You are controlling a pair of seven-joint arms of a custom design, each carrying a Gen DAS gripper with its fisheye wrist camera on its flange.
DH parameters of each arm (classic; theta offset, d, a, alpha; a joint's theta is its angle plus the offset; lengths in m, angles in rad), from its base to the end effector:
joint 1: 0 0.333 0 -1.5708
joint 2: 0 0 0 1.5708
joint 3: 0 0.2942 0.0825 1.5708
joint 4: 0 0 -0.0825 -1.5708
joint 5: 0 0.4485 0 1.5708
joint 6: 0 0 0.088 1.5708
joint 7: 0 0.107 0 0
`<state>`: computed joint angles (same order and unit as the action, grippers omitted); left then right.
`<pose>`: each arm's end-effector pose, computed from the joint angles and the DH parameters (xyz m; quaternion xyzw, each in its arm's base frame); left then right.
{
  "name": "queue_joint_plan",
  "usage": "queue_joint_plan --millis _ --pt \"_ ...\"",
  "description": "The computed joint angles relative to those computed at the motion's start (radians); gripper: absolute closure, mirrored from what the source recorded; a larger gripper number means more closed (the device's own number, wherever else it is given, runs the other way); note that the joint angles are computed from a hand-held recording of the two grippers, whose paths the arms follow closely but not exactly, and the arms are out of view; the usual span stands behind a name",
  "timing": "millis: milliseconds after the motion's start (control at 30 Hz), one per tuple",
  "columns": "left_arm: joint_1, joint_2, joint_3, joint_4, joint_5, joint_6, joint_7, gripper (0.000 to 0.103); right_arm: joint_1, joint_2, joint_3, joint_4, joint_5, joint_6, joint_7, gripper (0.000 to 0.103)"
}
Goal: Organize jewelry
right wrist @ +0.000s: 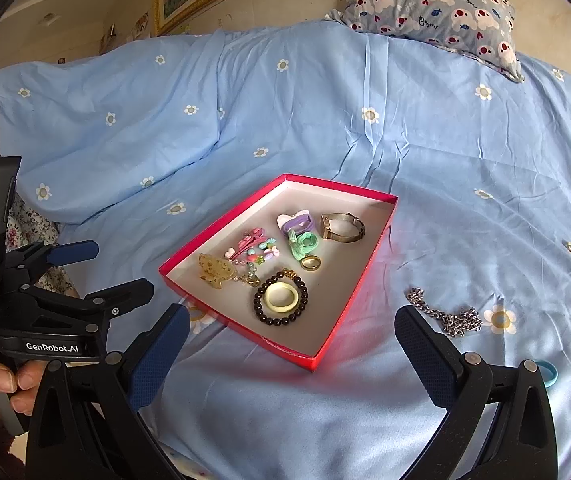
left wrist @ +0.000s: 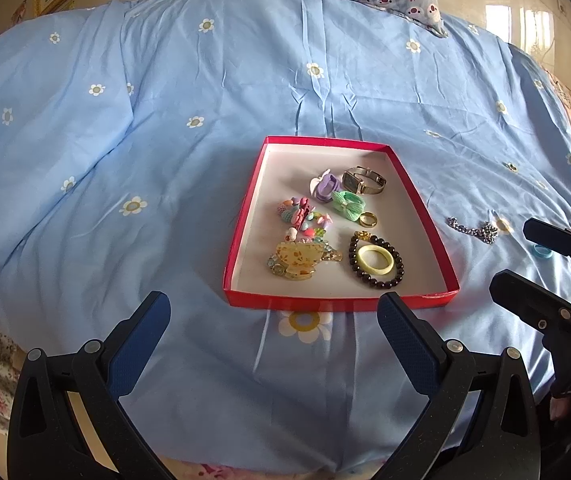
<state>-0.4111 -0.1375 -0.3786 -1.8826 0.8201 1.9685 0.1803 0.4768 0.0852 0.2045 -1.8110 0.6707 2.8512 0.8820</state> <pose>0.4578 -0.4089 0.5708 -0.7443 0.5226 -0.2114 0.3581 0.5617 0.4069 0.5535 -0.8079 0.3232 -0.1410 0.4723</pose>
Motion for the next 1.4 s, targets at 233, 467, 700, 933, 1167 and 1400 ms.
queue_joint_plan --millis 233,467,700,933,1167,1400 --pt "0.005 0.005 0.008 -0.002 -0.008 0.019 0.005 0.0 -0.001 0.012 -0.003 0.012 -0.023 -0.013 0.018 0.0" --pt "0.012 0.007 0.014 -0.01 -0.022 0.045 0.011 0.0 -0.005 0.024 -0.004 0.024 -0.044 -0.023 0.04 0.0" --pt "0.016 0.008 0.016 -0.012 -0.027 0.056 0.012 0.0 -0.008 0.031 -0.003 0.032 -0.056 -0.033 0.053 0.0" --pt "0.017 0.014 0.016 -0.011 -0.028 0.061 0.008 0.0 -0.01 0.038 -0.003 0.04 -0.069 -0.04 0.064 0.0" --pt "0.018 0.02 0.022 -0.011 -0.037 0.071 0.012 0.0 -0.013 0.045 -0.004 0.046 -0.078 -0.047 0.074 0.0" --pt "0.021 0.017 0.025 -0.016 -0.045 0.086 0.018 0.0 -0.016 0.052 -0.003 0.055 -0.084 -0.051 0.083 0.0"
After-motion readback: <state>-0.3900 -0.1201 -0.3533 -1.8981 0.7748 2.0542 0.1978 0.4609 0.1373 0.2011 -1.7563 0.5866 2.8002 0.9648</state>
